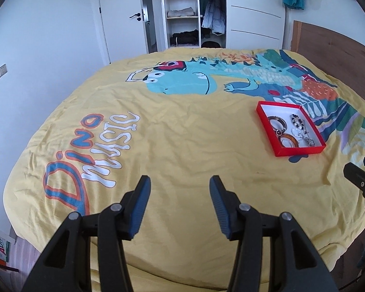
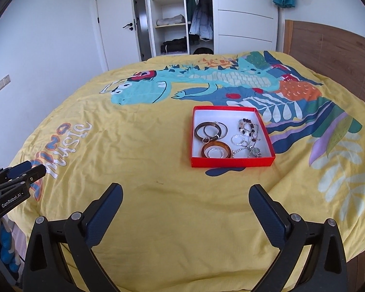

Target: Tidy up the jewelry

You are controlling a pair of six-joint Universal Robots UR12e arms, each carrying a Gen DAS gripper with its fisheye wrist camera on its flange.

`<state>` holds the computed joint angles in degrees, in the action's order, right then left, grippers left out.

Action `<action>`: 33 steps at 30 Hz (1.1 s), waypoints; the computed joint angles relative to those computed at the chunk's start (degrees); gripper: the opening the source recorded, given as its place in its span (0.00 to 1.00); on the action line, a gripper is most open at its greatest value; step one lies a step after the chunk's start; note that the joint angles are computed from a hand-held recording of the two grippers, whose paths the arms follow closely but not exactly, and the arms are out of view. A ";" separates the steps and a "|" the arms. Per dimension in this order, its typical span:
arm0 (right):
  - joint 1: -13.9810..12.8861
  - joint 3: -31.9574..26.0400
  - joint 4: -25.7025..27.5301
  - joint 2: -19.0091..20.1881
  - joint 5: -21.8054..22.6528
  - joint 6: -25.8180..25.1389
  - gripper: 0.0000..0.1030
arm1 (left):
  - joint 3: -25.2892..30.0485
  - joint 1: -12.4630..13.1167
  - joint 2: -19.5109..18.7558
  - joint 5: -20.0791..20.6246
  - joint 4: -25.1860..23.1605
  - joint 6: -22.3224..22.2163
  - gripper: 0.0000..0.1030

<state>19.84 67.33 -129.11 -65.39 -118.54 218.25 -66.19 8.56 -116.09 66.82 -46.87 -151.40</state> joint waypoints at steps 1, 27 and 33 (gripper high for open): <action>0.17 -0.05 -0.06 -0.02 -0.28 0.12 0.99 | -0.18 0.10 0.17 -0.07 0.28 -0.09 0.47; 1.40 -0.11 -0.71 -0.34 -2.62 -1.25 1.00 | -2.31 0.38 2.13 -0.79 2.42 -1.82 0.47; 1.01 0.59 -0.38 -0.62 -2.06 -0.48 1.00 | -2.61 -0.33 2.06 0.28 2.53 -1.49 0.51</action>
<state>20.85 67.92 -129.49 -66.01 -120.61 217.77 -68.80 8.23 -114.02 67.11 -44.35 -152.90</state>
